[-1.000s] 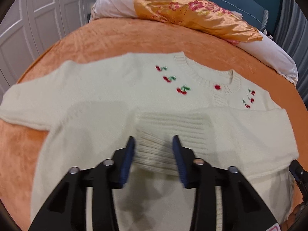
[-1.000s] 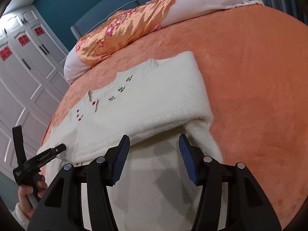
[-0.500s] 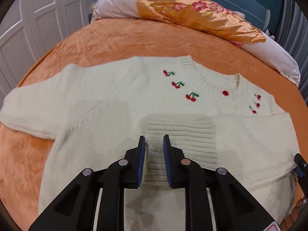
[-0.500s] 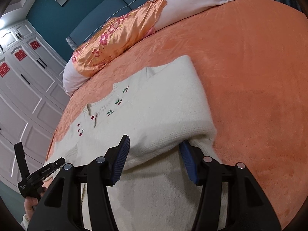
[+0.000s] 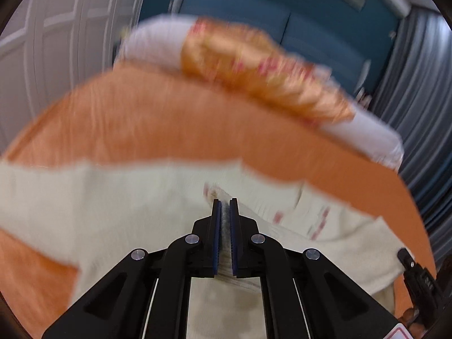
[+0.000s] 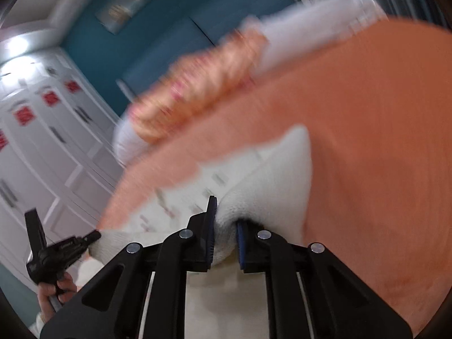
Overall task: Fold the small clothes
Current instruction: 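Grasp the other sleeve cuff with the left gripper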
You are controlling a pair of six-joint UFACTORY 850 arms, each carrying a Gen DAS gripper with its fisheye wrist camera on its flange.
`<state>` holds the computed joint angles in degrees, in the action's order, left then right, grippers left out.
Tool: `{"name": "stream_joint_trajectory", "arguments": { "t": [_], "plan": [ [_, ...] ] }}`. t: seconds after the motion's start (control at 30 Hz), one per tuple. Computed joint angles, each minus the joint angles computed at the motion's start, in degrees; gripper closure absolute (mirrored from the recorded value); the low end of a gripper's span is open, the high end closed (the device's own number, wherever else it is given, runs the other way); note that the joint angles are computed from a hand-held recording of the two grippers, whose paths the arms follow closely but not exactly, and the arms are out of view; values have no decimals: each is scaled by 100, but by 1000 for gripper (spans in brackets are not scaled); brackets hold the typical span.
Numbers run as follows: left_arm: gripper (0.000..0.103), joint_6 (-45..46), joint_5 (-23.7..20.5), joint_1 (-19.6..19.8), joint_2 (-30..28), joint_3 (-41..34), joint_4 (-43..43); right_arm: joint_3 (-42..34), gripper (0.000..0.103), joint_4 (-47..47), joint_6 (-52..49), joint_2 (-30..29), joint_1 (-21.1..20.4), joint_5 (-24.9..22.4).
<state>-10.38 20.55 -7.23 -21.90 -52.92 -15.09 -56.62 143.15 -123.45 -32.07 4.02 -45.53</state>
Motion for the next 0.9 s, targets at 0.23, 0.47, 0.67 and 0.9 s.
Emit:
{"name": "stream_joint_trajectory", "arguments": {
  "t": [0.23,0.47,0.67,0.9],
  "plan": [
    [102,2998,-807,19,-1055,-566,-2834,-794,92,-1672,1615,-856,112,1674],
    [101,3550,136,-306,-1350,-421,-3566,141,89,758,-913,142,275,1999],
    [101,4188,611,-514,-1390,-355,-4156,-861,89,-751,-487,-497,937,2463],
    [99,3517,606,-394,-1404,-275,-3490,-513,96,1647,-2400,-437,652,2855]
  ]
}}
